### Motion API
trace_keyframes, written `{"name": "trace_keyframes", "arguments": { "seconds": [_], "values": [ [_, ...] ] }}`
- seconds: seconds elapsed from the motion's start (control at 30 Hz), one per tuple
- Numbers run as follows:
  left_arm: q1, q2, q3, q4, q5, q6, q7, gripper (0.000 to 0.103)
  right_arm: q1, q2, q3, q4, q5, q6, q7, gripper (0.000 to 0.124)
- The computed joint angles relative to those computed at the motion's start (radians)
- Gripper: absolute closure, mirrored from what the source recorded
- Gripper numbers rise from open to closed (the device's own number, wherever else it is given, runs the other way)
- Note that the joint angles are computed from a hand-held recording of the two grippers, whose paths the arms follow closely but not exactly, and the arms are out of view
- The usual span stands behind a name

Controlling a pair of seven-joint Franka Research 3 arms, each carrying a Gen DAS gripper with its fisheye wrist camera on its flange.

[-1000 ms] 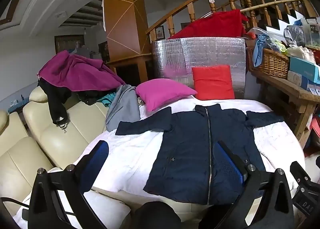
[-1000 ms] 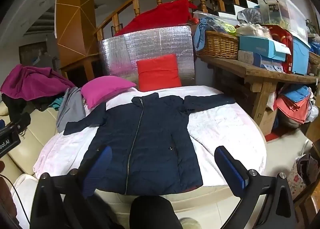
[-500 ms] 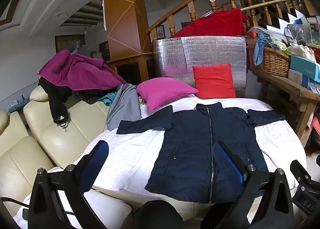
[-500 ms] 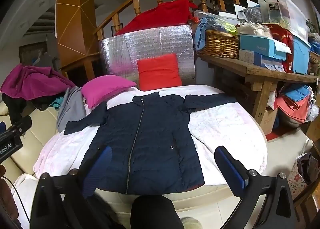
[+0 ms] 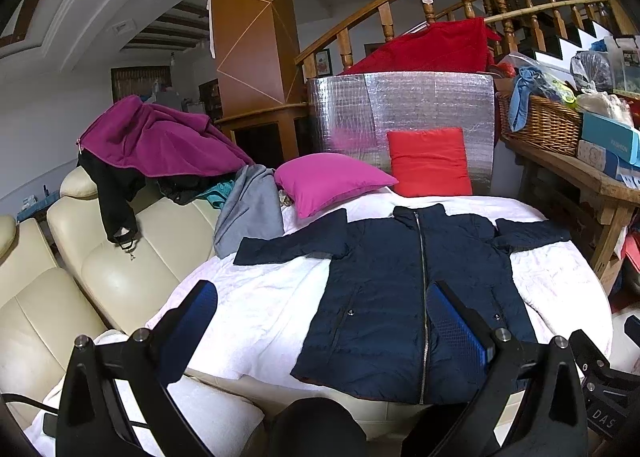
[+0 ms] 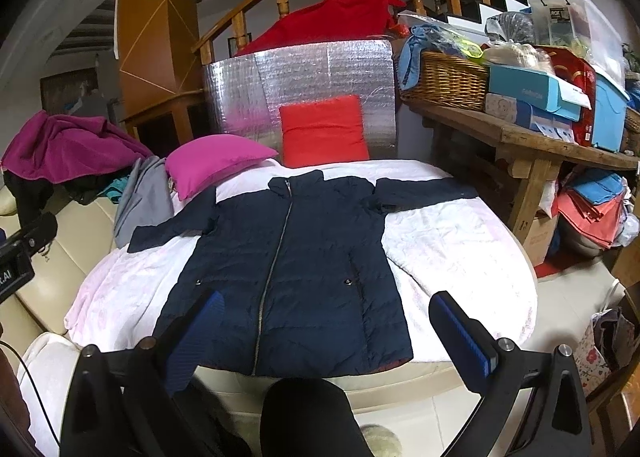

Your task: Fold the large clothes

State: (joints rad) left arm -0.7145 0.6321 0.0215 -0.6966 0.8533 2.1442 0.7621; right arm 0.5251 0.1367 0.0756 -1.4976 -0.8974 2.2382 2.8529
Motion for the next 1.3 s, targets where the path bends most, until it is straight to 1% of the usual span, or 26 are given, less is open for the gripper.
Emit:
{"name": "trace_keyframes", "arguments": {
  "seconds": [0.07,0.37,0.73,1.0,1.3],
  "values": [
    [-0.001,0.011,-0.001,0.022,-0.005,-0.012,0.008,0.0,0.0,-0.002,0.0,-0.002,0.002,0.002,-0.001,0.021],
    [-0.003,0.017,0.005,0.033,-0.014,-0.013,0.013,0.0,0.0,0.001,0.0,0.001,0.005,0.001,-0.003,0.021],
    [-0.002,0.012,0.006,0.025,-0.014,-0.011,0.009,0.0,0.003,0.003,-0.001,0.0,0.002,0.001,0.0,0.021],
    [0.008,-0.019,-0.002,-0.028,-0.003,0.007,-0.011,0.0,0.006,0.009,-0.003,0.003,-0.001,0.003,0.006,0.021],
    [0.018,-0.028,-0.013,-0.044,0.004,0.01,-0.016,0.0,0.005,0.008,-0.006,0.002,0.003,0.003,0.001,0.021]
  ]
}}
